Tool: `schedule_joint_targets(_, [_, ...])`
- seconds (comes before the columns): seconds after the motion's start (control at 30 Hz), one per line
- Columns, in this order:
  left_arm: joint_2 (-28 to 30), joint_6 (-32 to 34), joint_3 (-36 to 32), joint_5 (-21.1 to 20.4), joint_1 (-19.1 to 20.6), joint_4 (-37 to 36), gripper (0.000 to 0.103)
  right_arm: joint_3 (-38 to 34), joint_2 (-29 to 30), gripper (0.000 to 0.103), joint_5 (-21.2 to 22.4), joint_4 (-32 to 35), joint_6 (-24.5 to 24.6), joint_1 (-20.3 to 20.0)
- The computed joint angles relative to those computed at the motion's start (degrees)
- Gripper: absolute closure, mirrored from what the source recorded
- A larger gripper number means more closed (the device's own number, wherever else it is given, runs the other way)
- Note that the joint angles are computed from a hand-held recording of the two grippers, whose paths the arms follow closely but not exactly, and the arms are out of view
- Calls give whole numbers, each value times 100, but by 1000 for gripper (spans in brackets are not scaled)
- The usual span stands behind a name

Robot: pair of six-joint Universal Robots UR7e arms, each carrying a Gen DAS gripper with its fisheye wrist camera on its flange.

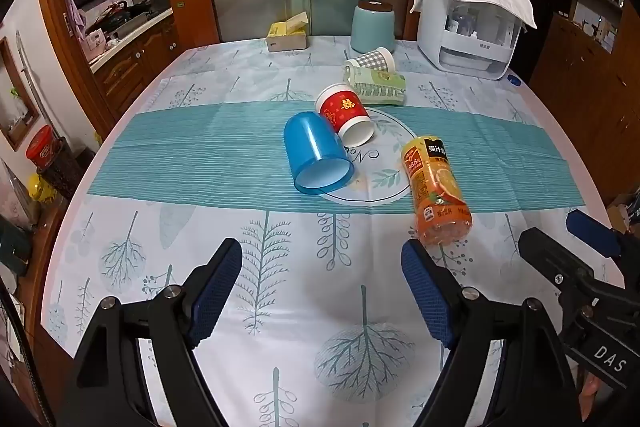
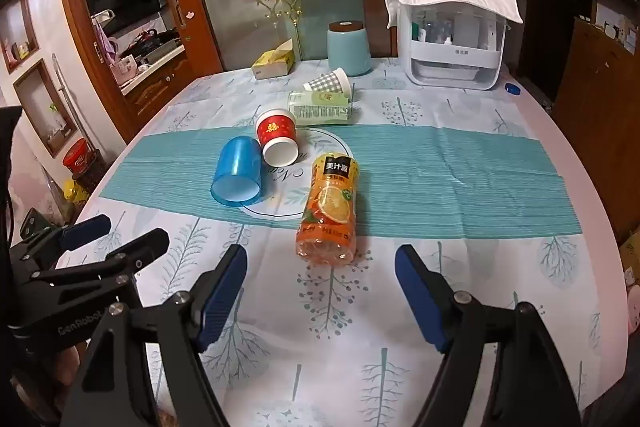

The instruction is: Flip cup upright

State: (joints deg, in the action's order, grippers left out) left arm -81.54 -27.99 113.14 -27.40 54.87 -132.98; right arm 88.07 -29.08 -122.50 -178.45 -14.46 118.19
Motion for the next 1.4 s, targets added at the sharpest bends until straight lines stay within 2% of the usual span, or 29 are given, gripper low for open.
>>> schedule_joint_targets(0.1, [-2, 16, 4, 12, -5, -11, 22, 46, 8, 26, 40, -139, -51, -2])
schedule_joint_targets(0.43, [0, 18, -4, 8, -16, 31, 22, -42, -20, 26, 25, -11, 5, 53])
schedule_joint_targets(0.7, [27, -40, 4, 29, -109, 102, 22, 128, -44, 26, 27, -257, 46, 79])
schedule_joint_targets(0.83, [9, -39, 23, 26, -126, 70, 18, 151, -73, 26, 34, -307, 42, 87])
schedule_joint_targets(1.23, [5, -51, 17, 45, -168, 63, 16, 216, -119, 26, 77, -425, 24, 86])
schedule_joint_targets(1.33, [15, -54, -3, 41, -173, 29, 10, 209, -122, 26, 62, -411, 10, 90])
schedule_joint_targets(1.4, [13, -73, -4, 63, -188, 28, 9, 217, -125, 26, 79, -433, 7, 90])
